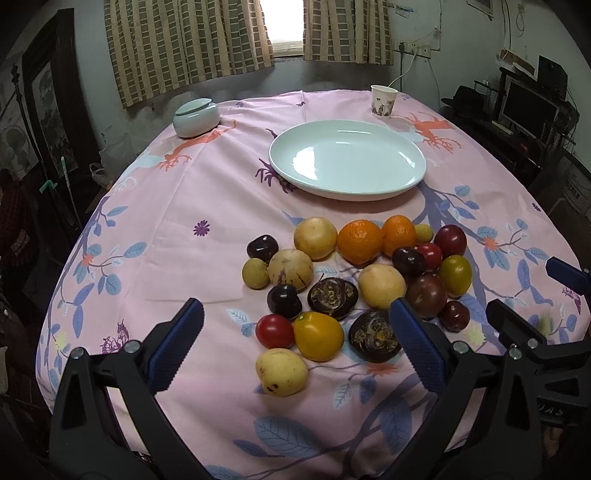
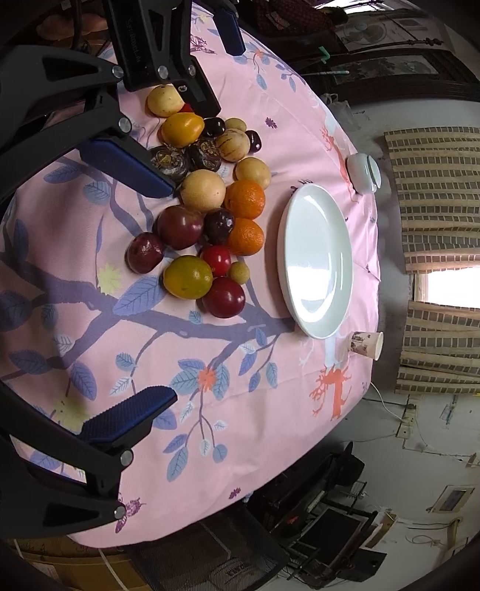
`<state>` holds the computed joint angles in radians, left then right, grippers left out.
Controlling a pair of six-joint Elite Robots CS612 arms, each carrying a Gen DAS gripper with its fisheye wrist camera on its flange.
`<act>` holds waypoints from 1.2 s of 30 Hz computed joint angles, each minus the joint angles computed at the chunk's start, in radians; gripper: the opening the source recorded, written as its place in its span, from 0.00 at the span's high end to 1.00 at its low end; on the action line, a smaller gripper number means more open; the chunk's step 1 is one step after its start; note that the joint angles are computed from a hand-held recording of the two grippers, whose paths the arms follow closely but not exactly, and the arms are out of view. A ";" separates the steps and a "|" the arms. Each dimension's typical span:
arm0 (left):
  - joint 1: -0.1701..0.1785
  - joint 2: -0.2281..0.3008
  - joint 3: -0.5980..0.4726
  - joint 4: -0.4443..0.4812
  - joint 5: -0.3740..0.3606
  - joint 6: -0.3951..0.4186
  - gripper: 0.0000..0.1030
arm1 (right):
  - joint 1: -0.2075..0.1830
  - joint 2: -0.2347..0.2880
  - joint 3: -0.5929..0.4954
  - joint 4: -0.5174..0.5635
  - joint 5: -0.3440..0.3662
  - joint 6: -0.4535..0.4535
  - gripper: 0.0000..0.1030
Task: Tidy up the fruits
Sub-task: 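Grasp a dark red plum with the right tool while the left tool grasps a pale yellow fruit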
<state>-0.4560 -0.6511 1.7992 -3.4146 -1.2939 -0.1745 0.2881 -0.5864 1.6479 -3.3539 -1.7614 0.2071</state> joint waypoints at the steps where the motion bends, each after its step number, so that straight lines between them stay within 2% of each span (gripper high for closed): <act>1: 0.001 0.001 0.003 0.003 0.003 0.003 0.02 | -0.004 0.001 0.003 0.003 0.011 0.000 0.01; 8: 0.034 0.006 0.031 0.007 -0.043 -0.037 0.02 | -0.024 -0.003 0.055 -0.034 0.064 -0.023 0.01; 13: 0.055 0.011 0.030 0.039 -0.072 -0.069 0.02 | -0.034 -0.002 0.062 -0.045 0.145 -0.045 0.03; 15: 0.058 0.014 0.031 0.041 -0.077 -0.068 0.02 | -0.034 0.004 0.049 -0.041 0.193 -0.062 0.16; 16: 0.057 0.014 0.032 0.043 -0.075 -0.066 0.02 | -0.031 0.008 0.037 -0.021 0.202 -0.076 0.27; 18: 0.057 0.015 0.033 0.049 -0.069 -0.067 0.02 | -0.024 0.018 0.010 0.018 0.195 -0.089 0.35; 19: 0.058 0.015 0.034 0.051 -0.070 -0.069 0.02 | -0.023 0.024 -0.003 0.035 0.191 -0.089 0.42; 21: 0.061 0.015 0.033 0.054 -0.072 -0.076 0.02 | -0.027 0.036 -0.025 0.068 0.199 -0.075 0.63; 25: 0.068 0.016 0.028 0.059 -0.095 -0.086 0.02 | -0.050 0.059 -0.058 0.111 0.316 -0.054 0.68; 28: 0.068 0.017 0.025 0.069 -0.098 -0.086 0.02 | -0.046 0.061 -0.061 0.105 0.309 -0.063 0.71; 31: 0.070 0.017 0.023 0.072 -0.113 -0.087 0.02 | -0.051 0.044 -0.028 0.080 0.341 -0.059 0.71; 36: 0.064 0.022 0.010 0.099 -0.144 -0.070 0.02 | -0.052 0.017 0.024 0.018 0.294 -0.056 0.71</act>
<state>-0.3924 -0.6294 1.8093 -3.3158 -1.4375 -0.2447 0.2361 -0.5691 1.6722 -3.3357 -1.4673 0.1509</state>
